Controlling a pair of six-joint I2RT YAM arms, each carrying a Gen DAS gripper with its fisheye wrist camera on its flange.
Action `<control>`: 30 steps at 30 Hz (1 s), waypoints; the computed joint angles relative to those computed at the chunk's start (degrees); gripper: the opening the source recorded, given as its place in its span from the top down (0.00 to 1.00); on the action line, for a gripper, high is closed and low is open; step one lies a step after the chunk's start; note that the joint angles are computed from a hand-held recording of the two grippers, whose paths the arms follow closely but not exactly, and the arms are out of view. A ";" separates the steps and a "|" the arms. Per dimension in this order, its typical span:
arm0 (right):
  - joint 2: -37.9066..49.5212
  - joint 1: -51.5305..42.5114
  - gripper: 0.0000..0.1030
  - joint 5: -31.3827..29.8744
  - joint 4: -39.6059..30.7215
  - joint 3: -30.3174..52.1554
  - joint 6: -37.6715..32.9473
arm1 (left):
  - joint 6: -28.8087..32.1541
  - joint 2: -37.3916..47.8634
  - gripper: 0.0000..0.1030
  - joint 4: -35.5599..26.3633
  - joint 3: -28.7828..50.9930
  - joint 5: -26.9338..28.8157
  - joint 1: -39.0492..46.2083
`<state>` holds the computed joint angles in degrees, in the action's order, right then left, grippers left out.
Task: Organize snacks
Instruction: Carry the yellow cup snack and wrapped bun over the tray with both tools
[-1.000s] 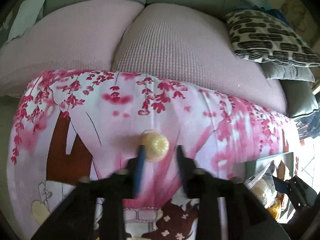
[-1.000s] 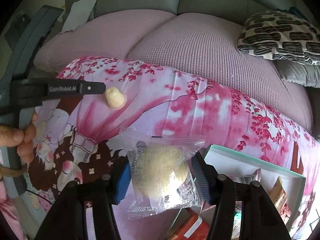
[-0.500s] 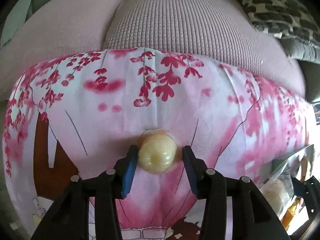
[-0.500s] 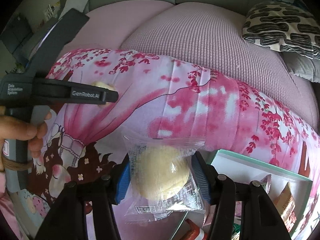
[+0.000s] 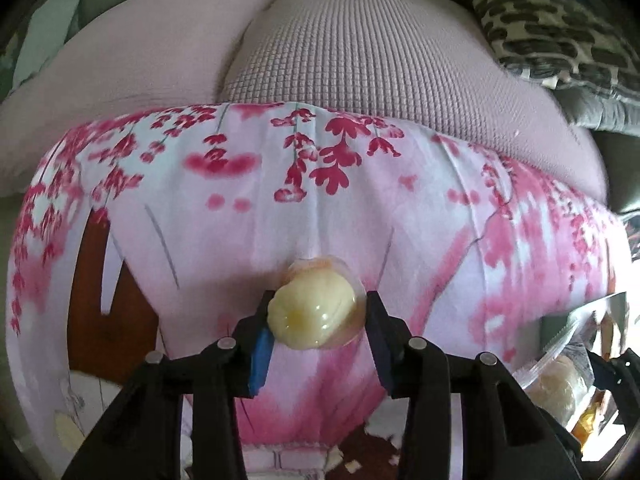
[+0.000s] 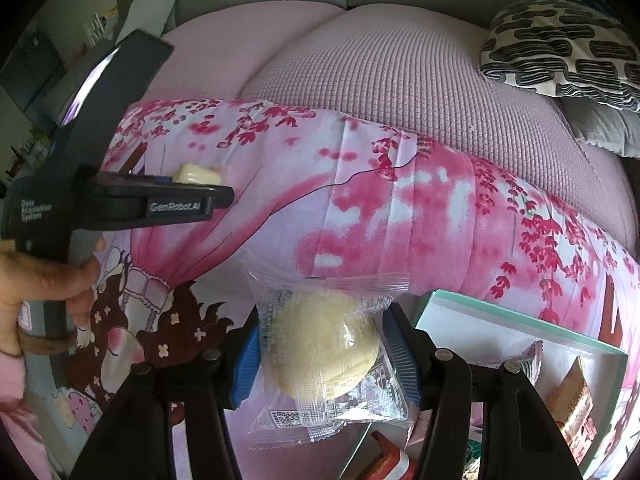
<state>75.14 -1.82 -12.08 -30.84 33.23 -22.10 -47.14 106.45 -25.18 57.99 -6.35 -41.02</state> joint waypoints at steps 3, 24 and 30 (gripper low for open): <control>-3.58 -1.81 0.41 -2.12 -2.29 -0.48 -0.26 | -3.29 -5.76 0.57 3.14 -4.96 -1.85 -3.06; -0.79 -56.66 0.42 -15.04 -21.80 15.01 -35.89 | -6.06 3.83 0.57 -0.06 22.16 -9.27 -29.84; 7.62 -62.27 0.42 -12.69 -19.28 18.99 -38.12 | -5.88 14.36 0.57 -2.37 32.83 -5.21 -31.90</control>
